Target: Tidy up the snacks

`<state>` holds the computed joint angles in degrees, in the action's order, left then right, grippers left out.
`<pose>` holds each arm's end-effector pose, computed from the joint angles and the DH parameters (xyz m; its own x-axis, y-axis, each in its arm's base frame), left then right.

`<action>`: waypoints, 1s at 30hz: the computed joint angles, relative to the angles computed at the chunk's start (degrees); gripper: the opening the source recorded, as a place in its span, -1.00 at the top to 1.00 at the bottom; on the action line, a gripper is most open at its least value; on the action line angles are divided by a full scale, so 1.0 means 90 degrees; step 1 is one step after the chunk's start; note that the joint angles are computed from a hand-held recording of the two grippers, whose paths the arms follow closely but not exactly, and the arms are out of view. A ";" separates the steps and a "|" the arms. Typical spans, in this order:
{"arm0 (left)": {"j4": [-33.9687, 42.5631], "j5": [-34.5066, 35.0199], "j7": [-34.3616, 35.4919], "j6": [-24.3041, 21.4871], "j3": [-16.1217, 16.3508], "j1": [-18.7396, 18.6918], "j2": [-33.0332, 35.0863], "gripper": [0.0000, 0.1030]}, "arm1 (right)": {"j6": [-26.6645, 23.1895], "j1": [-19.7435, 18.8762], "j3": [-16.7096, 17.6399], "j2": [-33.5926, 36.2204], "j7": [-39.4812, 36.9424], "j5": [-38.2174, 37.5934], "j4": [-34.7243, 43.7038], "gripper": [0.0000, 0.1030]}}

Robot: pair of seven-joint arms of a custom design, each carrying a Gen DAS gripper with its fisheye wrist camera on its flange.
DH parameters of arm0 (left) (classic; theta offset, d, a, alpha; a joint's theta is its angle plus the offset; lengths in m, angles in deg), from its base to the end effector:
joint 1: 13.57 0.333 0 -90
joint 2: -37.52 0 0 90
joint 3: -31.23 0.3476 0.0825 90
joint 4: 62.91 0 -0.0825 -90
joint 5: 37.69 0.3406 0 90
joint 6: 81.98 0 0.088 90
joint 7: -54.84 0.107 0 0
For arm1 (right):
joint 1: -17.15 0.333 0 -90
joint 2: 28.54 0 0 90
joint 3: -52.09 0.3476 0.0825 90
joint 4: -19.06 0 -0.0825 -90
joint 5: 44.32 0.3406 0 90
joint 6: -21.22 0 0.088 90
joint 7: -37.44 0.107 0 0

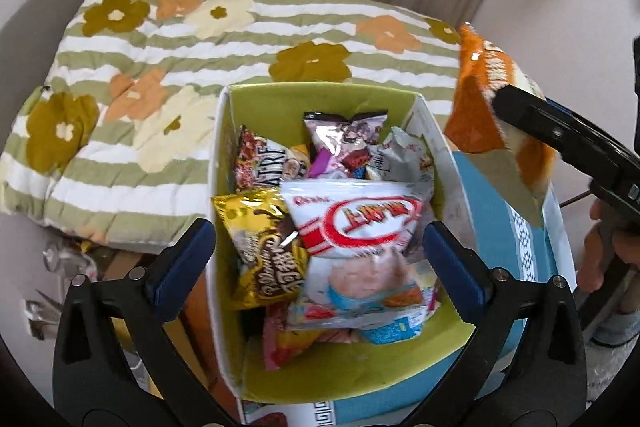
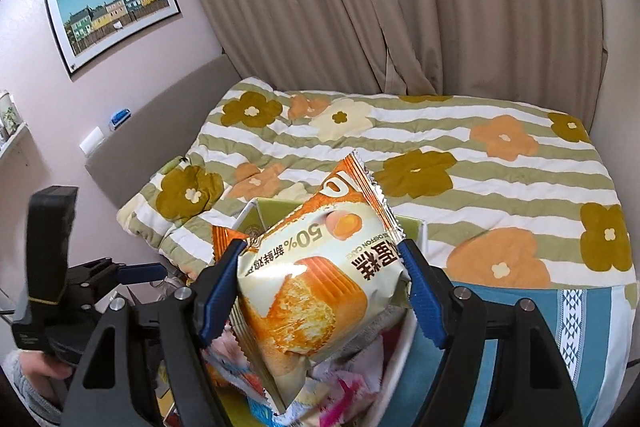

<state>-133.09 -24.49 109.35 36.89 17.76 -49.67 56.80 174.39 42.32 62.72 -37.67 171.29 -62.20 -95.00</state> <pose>0.4622 -0.4709 0.6747 -0.3040 -0.9388 0.1617 -0.8506 0.1910 -0.4899 0.4077 0.3163 0.6724 0.1925 -0.9497 -0.2472 -0.6867 0.0496 -0.7252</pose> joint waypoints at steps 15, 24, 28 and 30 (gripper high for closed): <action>-0.0928 0.0007 0.0391 0.0343 -0.0009 0.0432 -0.0509 -0.99 | -0.0163 0.0309 -0.0141 0.1211 0.0940 -0.0493 0.1079 -0.86; -0.1385 0.0459 -0.0229 0.0478 -0.0210 0.0266 -0.0984 -0.99 | -0.0553 0.0435 0.0038 0.0743 0.1356 -0.1213 0.0848 -0.86; -0.1530 0.0981 -0.0721 0.0425 -0.0358 0.0090 -0.1272 -0.99 | -0.0606 0.0393 0.0207 0.0162 0.1696 -0.1588 0.0461 -0.86; -0.1574 0.1255 -0.1010 0.0365 -0.0466 -0.0010 -0.1393 -0.99 | -0.0726 0.0342 0.0320 -0.0179 0.1801 -0.1712 0.0256 -0.86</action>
<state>-147.26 -13.20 100.26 40.17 13.56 -49.76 44.26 167.86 45.40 65.60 -39.27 187.50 -77.61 -92.70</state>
